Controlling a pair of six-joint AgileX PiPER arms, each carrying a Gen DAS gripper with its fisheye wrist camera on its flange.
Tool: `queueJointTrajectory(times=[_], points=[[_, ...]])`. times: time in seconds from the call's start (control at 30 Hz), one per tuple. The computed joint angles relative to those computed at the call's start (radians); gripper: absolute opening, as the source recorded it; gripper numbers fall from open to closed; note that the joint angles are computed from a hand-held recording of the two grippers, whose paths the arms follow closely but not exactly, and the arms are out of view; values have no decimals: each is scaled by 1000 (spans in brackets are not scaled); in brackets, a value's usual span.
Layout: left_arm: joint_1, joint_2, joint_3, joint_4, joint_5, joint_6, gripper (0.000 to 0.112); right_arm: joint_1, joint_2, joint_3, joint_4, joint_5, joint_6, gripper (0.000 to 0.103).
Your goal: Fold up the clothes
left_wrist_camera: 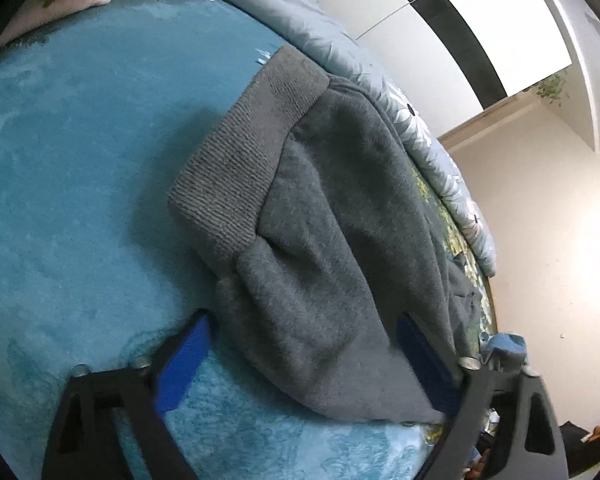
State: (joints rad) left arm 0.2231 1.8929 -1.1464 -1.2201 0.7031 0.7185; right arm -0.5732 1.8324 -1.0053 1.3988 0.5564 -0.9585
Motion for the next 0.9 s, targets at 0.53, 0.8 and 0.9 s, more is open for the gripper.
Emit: queueJointTrajectory(times=[0.53, 0.8, 0.9], points=[[165, -61, 33, -229, 172, 153, 5, 13, -106, -35, 8, 8, 62, 6], [155, -92, -191, -194, 77, 69, 5, 85, -165, -232, -138, 21, 256, 6], [142, -3, -349, -158, 50, -11, 5, 152, -120, -371, -284, -15, 410, 6]])
